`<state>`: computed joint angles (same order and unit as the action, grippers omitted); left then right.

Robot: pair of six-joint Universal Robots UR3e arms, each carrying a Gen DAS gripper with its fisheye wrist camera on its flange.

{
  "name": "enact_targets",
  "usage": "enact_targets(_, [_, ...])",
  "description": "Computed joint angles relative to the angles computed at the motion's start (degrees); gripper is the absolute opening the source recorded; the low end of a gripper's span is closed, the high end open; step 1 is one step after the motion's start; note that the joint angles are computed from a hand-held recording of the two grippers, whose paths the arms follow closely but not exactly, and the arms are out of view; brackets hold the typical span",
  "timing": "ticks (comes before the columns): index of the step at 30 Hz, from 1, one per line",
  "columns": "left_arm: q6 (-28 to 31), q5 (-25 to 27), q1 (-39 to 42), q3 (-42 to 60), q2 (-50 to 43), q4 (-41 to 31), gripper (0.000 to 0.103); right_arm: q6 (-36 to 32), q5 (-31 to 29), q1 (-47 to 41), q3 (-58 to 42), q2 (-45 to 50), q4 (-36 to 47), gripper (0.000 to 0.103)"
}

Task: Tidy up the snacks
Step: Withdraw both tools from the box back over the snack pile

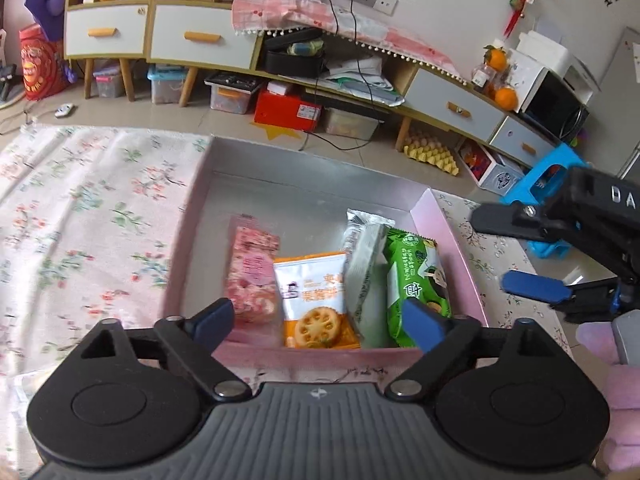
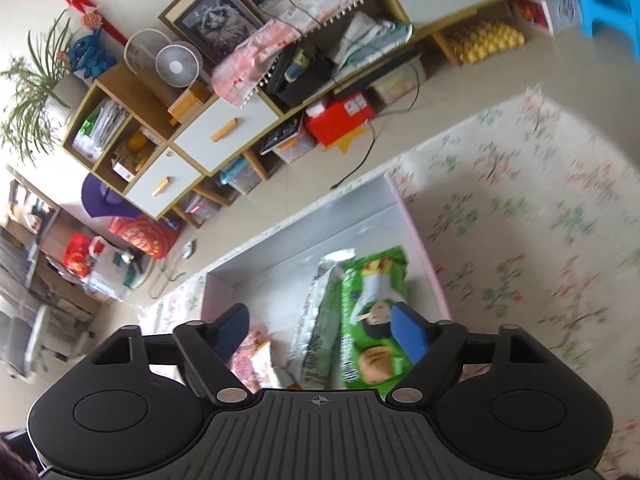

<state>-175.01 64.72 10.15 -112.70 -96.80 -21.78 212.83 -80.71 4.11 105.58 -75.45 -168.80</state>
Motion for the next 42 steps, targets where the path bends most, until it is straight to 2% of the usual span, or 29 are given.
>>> enact_targets(2, [0.6, 1.4, 0.4, -0.3, 2.0, -1.5, 0.098, -2.4, -1.4, 0.7, -0.5, -1.5, 3.0, 0.084])
enact_targets(5, [1.5, 3.4, 1.2, -0.5, 5.0, -4.8, 0.101, -6.0, -3.0, 1.8, -0.5, -3.8, 6.3, 0.087])
enact_targets(14, [8.9, 3.8, 7.9, -4.2, 14.5, -14.4, 0.102, -10.7, -14.0, 9.5, 0.1, -8.0, 12.3, 0.091])
enact_targets(17, [11.6, 2.5, 10.9, -6.4, 17.5, -16.4, 0.103, -10.8, -14.6, 10.6, 2.3, -9.4, 12.2, 0.093])
enact_targets(20, [14.2, 0.9, 14.1, -10.0, 19.5, -15.4, 0.103, -11.1, -16.0, 12.2, 3.3, -10.0, 12.7, 0.094])
enact_targets(22, [15.5, 1.6, 15.1, -11.8, 20.0, -14.1, 0.103, -11.8, -16.6, 12.8, 5.0, -10.7, 11.6, 0.094])
enact_targets(26, [22.2, 1.5, 17.6, -15.9, 22.0, -10.8, 0.103, -12.2, -17.5, 13.7, 8.6, -11.5, 9.1, 0.095])
enact_targets(30, [28.4, -0.9, 21.3, -18.6, 23.2, -10.2, 0.103, -13.4, -18.2, 14.4, 9.0, -11.8, 12.3, 0.095])
enact_targets(33, [32.9, -1.9, 24.0, -19.1, 23.9, -13.2, 0.102, -14.0, -18.0, 14.1, 10.5, -12.3, 12.8, 0.095])
enact_targets(36, [34.5, -0.1, 24.8, -16.7, 22.3, -17.6, 0.101, -14.8, -16.2, 13.1, 11.5, -13.1, 14.8, 0.095])
enact_targets(39, [36.6, -2.7, 28.1, -15.6, 22.8, -23.7, 0.097, -15.6, -15.4, 12.8, 11.8, -13.5, 16.8, 0.095])
enact_targets(42, [39.5, -4.4, 30.0, -15.9, 23.5, -26.7, 0.093, -16.1, -15.4, 13.1, 12.1, -13.4, 16.5, 0.095])
